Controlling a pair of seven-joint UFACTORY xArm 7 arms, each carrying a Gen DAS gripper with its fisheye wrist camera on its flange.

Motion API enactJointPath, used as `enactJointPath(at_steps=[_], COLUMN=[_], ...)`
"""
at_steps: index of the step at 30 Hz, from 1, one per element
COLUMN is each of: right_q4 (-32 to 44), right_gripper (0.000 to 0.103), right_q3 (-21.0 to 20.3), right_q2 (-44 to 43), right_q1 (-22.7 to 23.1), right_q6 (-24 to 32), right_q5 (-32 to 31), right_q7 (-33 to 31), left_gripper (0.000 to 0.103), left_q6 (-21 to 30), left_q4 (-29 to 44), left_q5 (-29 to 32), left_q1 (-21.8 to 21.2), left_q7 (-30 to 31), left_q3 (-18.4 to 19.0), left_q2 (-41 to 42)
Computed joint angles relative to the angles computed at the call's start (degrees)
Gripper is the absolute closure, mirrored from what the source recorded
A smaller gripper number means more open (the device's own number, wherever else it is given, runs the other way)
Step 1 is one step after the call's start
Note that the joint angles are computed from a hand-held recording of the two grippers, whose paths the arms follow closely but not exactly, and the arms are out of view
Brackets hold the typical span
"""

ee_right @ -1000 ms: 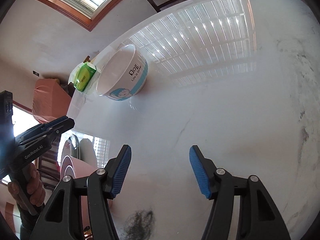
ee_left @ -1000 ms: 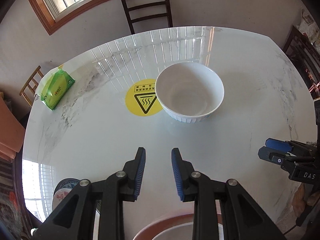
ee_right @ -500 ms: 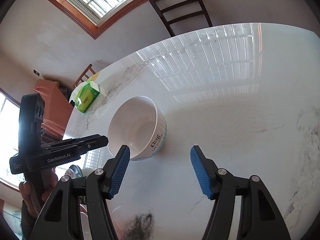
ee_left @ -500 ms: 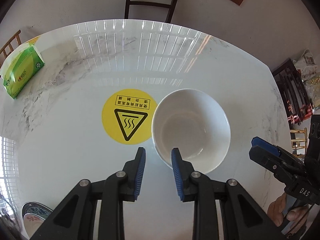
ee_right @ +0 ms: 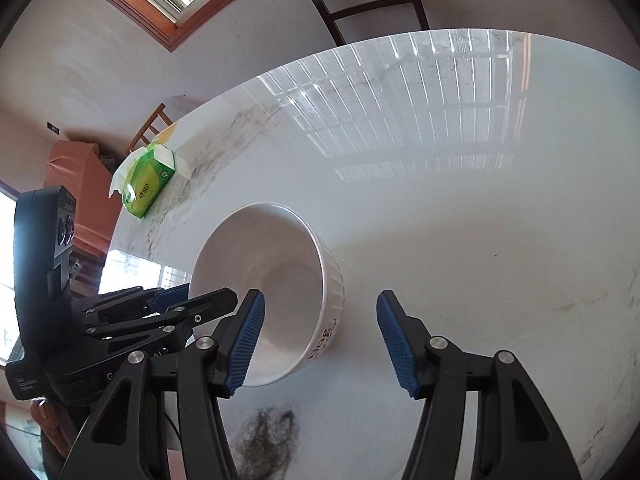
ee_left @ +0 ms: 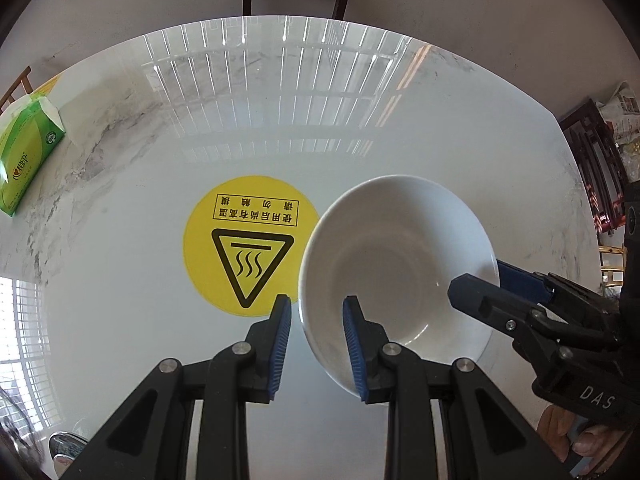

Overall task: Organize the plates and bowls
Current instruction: 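Grasp the rim of the cartoon-print white bowl with the right tool, then carry the cartoon-print bowl over the nested bowls and lower it in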

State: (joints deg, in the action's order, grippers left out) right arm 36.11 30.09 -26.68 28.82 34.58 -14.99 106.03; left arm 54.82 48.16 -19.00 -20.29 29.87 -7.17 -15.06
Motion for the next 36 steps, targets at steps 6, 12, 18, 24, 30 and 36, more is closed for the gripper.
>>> enactJointPath(at_steps=[6,12,18,24,30,36], right_q4=[-1.9,-2.0,-1.1,3.5,8.7,16.0], right_gripper=[0.079,0.082,0.083,0.083,0.083,0.083], right_q3=[-1.6,-1.4,-0.1,2.6,5.6,10.1], right_q2=[1.6,1.4,-0.4,-0.9,-0.6,3.7], right_q1=[1.4,1.8,2.4,3.0,3.9,4.0], right_q6=[-4.1,-3.6,-2.3,2.6,7.2,11.5], right_q5=[1.6,3.1,3.8,3.1,1.6,-2.4], right_q7=[-2.1,-2.0,-0.4,1.6,4.3,8.5], left_gripper=[0.087,0.089,0.088,0.088,0.088,0.088], left_q6=[0.1,-0.6,1.2,4.4,8.6,14.3], left_q4=[-0.3,-2.2,-4.7,-8.2,-11.9,-15.2], left_q5=[0.1,0.3,-0.8,-0.6,-0.1,1.8], left_q1=[0.1,0.0,-0.2,0.4,1.4,4.0], left_q7=[-3.0,-3.3,-2.0,0.0,1.2,4.4], left_q3=[-0.6,-0.4,1.1,3.0,5.2,9.1], left_q2=[2.2,-0.6,-5.8,-14.3,-24.0,-34.4])
